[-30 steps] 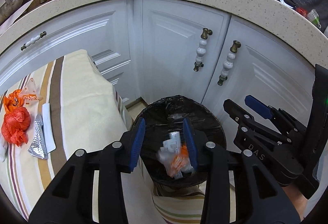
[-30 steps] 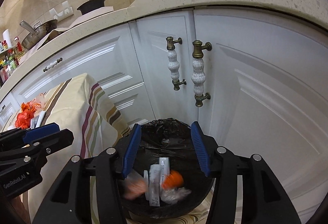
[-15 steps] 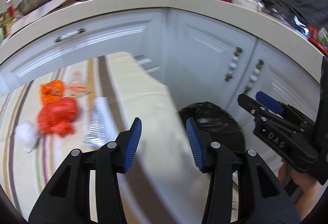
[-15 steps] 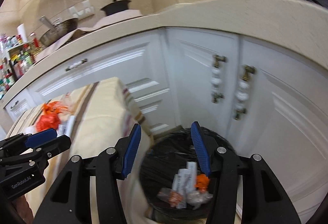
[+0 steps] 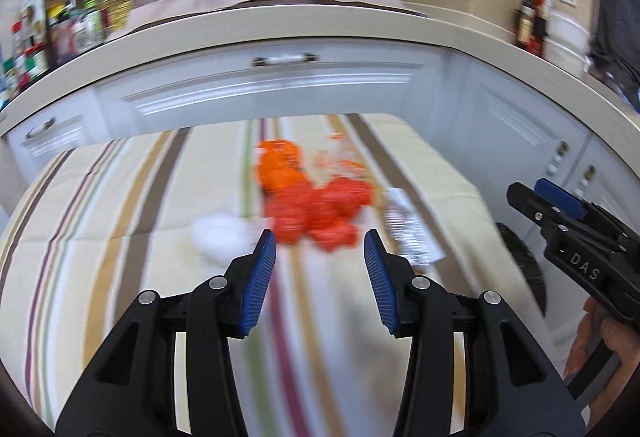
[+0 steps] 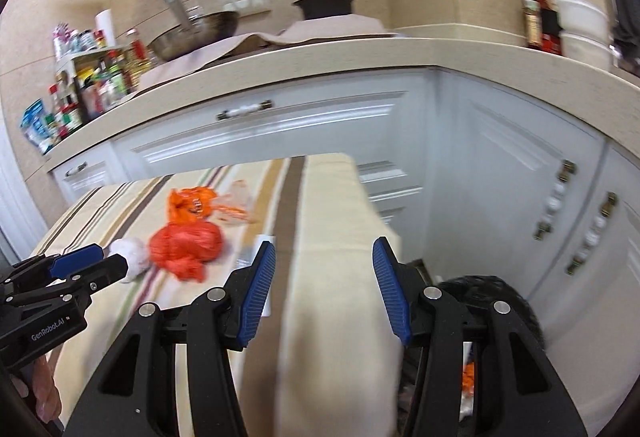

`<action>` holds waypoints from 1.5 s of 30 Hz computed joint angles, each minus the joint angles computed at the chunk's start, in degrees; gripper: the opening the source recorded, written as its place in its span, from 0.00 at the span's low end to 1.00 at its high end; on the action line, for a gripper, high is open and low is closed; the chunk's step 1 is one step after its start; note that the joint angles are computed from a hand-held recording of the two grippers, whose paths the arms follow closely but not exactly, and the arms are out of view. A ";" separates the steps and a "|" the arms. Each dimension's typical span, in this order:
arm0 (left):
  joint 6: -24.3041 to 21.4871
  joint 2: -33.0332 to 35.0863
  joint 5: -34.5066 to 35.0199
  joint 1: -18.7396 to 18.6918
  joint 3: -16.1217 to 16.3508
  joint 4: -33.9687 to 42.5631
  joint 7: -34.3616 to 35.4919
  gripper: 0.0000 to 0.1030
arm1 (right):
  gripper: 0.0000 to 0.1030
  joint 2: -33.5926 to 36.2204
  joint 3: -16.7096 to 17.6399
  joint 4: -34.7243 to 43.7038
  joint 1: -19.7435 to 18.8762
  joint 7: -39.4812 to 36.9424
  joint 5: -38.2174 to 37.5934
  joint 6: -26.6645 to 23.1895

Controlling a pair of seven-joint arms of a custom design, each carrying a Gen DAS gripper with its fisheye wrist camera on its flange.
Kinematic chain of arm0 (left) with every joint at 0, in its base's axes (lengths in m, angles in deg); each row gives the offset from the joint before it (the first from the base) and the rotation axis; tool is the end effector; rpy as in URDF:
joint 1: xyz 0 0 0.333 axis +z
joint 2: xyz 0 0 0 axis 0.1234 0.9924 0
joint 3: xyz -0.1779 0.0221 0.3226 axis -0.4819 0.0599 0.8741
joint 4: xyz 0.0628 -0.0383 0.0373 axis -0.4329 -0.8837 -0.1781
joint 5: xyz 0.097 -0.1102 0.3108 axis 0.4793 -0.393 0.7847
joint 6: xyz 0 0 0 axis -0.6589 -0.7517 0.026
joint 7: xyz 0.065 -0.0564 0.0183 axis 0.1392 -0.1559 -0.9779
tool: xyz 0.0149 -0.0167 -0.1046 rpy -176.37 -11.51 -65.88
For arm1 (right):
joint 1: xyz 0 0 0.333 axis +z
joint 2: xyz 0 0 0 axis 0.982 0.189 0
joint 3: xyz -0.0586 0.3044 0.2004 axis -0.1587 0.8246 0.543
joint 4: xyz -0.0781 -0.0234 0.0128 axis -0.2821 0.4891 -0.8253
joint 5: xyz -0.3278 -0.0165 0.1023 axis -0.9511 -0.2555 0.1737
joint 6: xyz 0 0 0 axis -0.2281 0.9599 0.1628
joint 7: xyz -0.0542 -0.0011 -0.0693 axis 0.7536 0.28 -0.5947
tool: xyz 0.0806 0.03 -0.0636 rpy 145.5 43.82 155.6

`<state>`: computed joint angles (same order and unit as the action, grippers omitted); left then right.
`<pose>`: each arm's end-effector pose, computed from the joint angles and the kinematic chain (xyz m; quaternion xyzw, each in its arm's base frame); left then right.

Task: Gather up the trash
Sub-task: 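Move both open tools back over the table trash, then grasp the silver foil packet with the right tool while the left tool grasps the white tissue ball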

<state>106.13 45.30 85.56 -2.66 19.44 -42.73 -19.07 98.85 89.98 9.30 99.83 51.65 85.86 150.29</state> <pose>0.6060 -0.1598 0.4890 -0.7328 0.5328 -0.2585 0.3351 0.6977 0.3311 0.4685 -0.7401 0.4676 -0.1925 0.4434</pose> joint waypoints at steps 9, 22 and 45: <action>-0.04 -3.29 2.98 3.53 1.09 -5.70 -5.67 0.44 | 0.49 4.39 -4.68 9.19 5.68 4.17 -3.02 -8.42; 3.88 -2.62 1.88 7.64 1.14 -7.33 -6.06 0.53 | 0.45 14.64 -9.21 30.16 9.23 13.36 -10.77 -28.44; 5.06 3.81 -7.16 4.78 2.89 -0.76 3.84 0.63 | 0.13 9.48 -4.75 20.09 6.28 7.60 -6.82 -22.21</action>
